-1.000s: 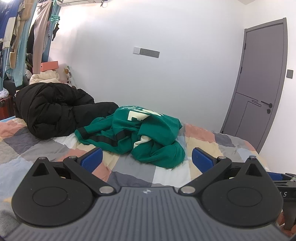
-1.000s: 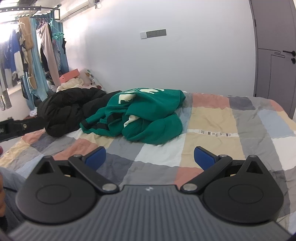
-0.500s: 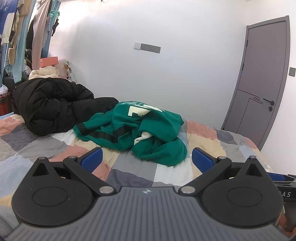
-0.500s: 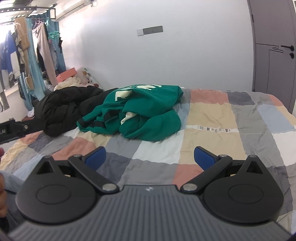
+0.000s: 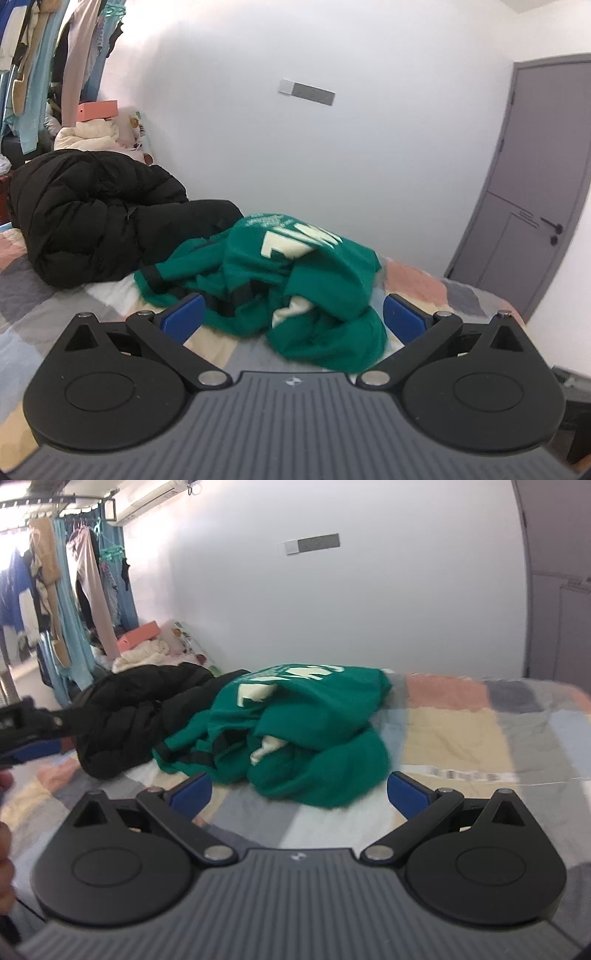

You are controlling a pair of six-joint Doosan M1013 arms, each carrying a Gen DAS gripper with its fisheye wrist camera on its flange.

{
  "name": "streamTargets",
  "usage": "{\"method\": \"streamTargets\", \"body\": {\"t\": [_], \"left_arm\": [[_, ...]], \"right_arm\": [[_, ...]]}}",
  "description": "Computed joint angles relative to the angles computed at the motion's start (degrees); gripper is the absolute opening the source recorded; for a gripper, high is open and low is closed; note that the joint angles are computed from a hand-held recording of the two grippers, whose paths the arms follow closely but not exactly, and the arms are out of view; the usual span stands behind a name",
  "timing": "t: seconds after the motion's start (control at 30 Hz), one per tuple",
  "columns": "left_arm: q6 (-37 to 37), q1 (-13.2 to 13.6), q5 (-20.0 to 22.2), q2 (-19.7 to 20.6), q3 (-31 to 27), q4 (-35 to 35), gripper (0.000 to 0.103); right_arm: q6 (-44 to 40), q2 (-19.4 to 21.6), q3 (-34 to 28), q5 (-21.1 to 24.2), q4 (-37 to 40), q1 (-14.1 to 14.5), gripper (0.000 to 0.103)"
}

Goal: Fold large clothes
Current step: 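Reach both tools into the green hoodie and close on its fabric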

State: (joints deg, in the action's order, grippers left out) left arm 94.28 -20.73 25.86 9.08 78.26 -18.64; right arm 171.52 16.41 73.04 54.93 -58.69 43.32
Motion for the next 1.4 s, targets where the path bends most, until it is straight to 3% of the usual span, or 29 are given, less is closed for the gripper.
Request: {"method": "streamTargets", "body": {"t": [0.1,0.17,0.27,0.33,0.53,0.67,0.77,0.87,0.9,0.97,1.0,1.07,1.13,1.4], "left_arm": [[-5.4,0.2,-1.1,3.7,-3.7,4.1,0.103],[-7.2,0.3,-3.3,6.5,-5.7,6.2,0.103],[-6.0,1.0,-1.2,11.0,-10.0,5.2,0.103],[-1.5,1.6,0.5,14.0,-12.5,0.0,0.103],[12.2,2.6,-0.3,20.3,-15.0,-14.5,0.103],[19.2,3.4,0.6,23.8,-15.9,-24.5,0.103],[22.5,3.8,1.8,26.0,-17.4,-30.3,0.103],[28.9,3.9,1.5,27.3,-17.7,-37.3,0.103],[29.6,3.9,1.4,27.4,-17.5,-38.3,0.103],[29.4,3.9,0.8,27.7,-17.4,-39.0,0.103],[30.4,4.0,0.8,27.8,-17.2,-40.8,0.103],[31.4,4.3,1.1,27.9,-17.0,-43.8,0.103],[31.7,4.6,1.8,27.5,-16.6,-46.3,0.103],[42.4,5.3,0.2,22.1,-10.5,-59.8,0.103]], "right_arm": [[1.4,1.3,-0.5,-5.1,0.0,-2.6,0.103],[0.1,3.4,-2.8,-3.9,1.0,-4.0,0.103],[-3.2,6.7,-6.2,-5.4,4.0,-6.7,0.102],[-4.6,8.4,-7.6,-7.0,4.7,-8.1,0.102],[-4.5,14.1,-11.1,-12.0,6.3,-12.2,0.099],[-2.3,16.6,-10.9,-14.1,1.0,-13.7,0.098],[2.2,17.3,-10.3,-17.9,1.5,-15.2,0.098],[5.0,17.9,-9.5,-21.1,-3.5,-15.6,0.096],[5.7,18.1,-9.3,-22.0,-5.2,-15.7,0.093],[7.0,17.7,-8.2,-25.4,-6.7,-16.1,0.075],[7.4,17.5,-7.9,-25.9,-7.9,-16.1,0.069],[10.2,16.9,-6.7,-26.7,-12.8,-15.9,0.044],[9.4,16.3,-6.3,-26.1,-14.7,-15.4,0.03],[23.2,11.6,-1.6,-24.2,-33.1,-13.8,0.02]]}}
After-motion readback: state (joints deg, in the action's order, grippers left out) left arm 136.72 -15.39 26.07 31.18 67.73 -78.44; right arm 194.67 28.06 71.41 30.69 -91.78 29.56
